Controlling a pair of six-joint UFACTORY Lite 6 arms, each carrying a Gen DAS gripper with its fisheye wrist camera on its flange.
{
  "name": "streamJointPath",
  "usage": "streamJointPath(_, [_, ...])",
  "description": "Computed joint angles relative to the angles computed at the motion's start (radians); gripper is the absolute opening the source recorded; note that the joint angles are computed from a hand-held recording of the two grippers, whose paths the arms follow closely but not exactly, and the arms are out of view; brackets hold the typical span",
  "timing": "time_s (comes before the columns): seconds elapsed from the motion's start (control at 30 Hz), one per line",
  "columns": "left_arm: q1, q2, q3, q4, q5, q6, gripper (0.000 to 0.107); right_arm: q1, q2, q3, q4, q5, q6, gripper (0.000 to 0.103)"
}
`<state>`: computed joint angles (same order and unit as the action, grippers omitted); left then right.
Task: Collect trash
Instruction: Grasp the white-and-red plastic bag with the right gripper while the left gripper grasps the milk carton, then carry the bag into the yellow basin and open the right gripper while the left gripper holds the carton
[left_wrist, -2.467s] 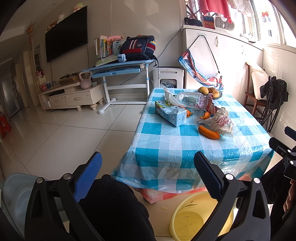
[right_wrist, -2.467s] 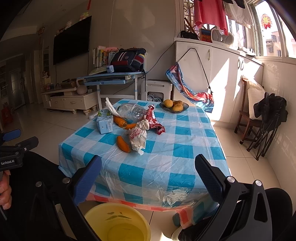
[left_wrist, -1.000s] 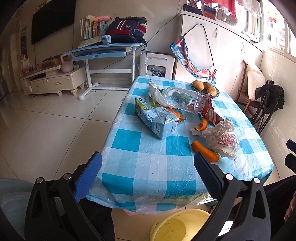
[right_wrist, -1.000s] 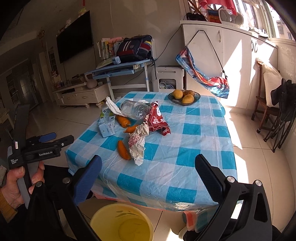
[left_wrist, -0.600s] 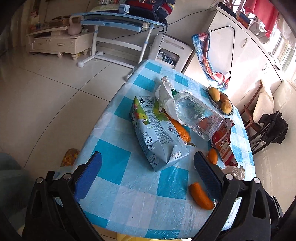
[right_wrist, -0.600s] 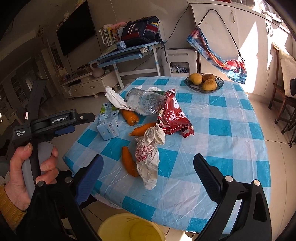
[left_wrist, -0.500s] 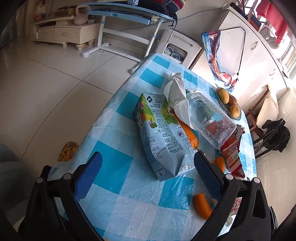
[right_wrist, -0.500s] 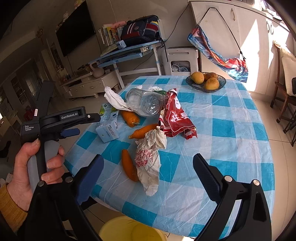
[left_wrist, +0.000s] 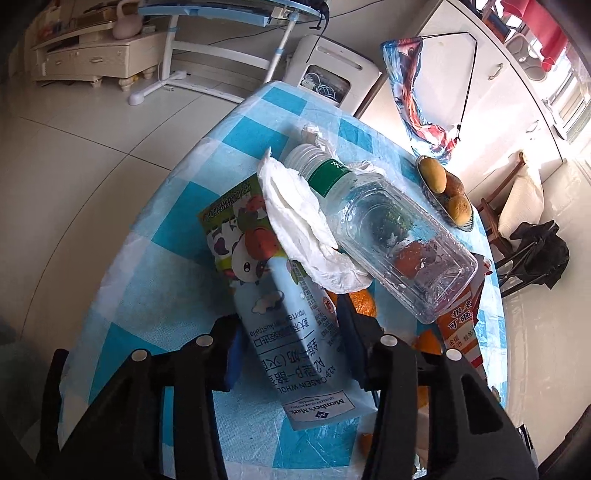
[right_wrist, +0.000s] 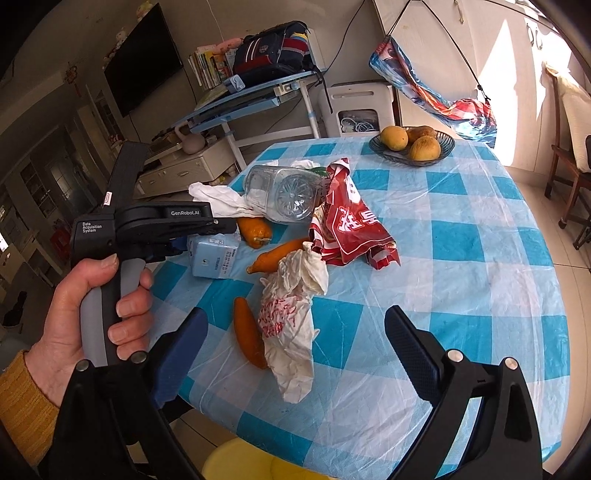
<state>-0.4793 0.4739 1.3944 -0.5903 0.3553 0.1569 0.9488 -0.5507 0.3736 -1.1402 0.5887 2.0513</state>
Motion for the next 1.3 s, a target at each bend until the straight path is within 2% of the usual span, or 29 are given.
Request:
streamJointPath(0.07, [0.024, -0.013, -0.012, -0.048, 0.026, 0.063, 0.036, -0.011, -0.002, -0.007, -0.007, -0.010, 0.005, 0.092])
streamJointPath(0.13, [0.043, -0.042, -0.037, -0.016, 0.049, 0.072, 0.031, -0.030, -0.008, -0.017, -0.016, -0.031, 0.009, 0.087])
streamJointPath(0.27, [0.069, -0.155, -0.147, 0.056, 0.094, 0.089, 0.031, -0.070, 0.004, -0.020, -0.026, -0.086, 0.002, 0.077])
streamJointPath(0.47, [0.090, -0.350, -0.375, 0.012, 0.076, 0.213, 0.031, -0.098, 0.056, -0.004, -0.042, -0.119, 0.008, 0.074])
streamJointPath(0.53, [0.084, -0.399, -0.426, 0.011, 0.059, 0.221, 0.031, -0.111, 0.082, 0.001, -0.059, -0.133, 0.026, 0.070])
streamJointPath(0.6, [0.078, -0.450, -0.480, -0.003, 0.041, 0.233, 0.031, -0.130, 0.099, 0.001, -0.079, -0.162, 0.042, 0.060])
streamJointPath(0.67, [0.090, -0.491, -0.521, -0.043, 0.041, 0.274, 0.031, -0.154, 0.100, -0.012, -0.119, -0.213, 0.079, 0.037])
streamJointPath(0.73, [0.102, -0.538, -0.568, -0.088, 0.043, 0.317, 0.031, -0.164, 0.080, -0.031, -0.155, -0.245, 0.118, 0.024])
streamJointPath(0.83, [0.128, -0.579, -0.608, -0.175, 0.057, 0.405, 0.031, -0.136, 0.036, -0.046, -0.149, -0.220, 0.119, 0.020])
streamJointPath(1.03, [0.167, -0.707, -0.707, -0.345, 0.096, 0.575, 0.031, -0.032, -0.142, -0.088, -0.134, -0.106, 0.135, 0.020])
streamJointPath(1.2, [0.189, -0.825, -0.789, -0.397, 0.128, 0.634, 0.031, 0.105, -0.275, -0.095, -0.042, 0.031, 0.091, 0.020])
streamJointPath(1.3, [0.204, -0.871, -0.822, -0.396, 0.146, 0.637, 0.031, 0.226, -0.280, -0.070, -0.002, 0.098, 0.082, 0.020])
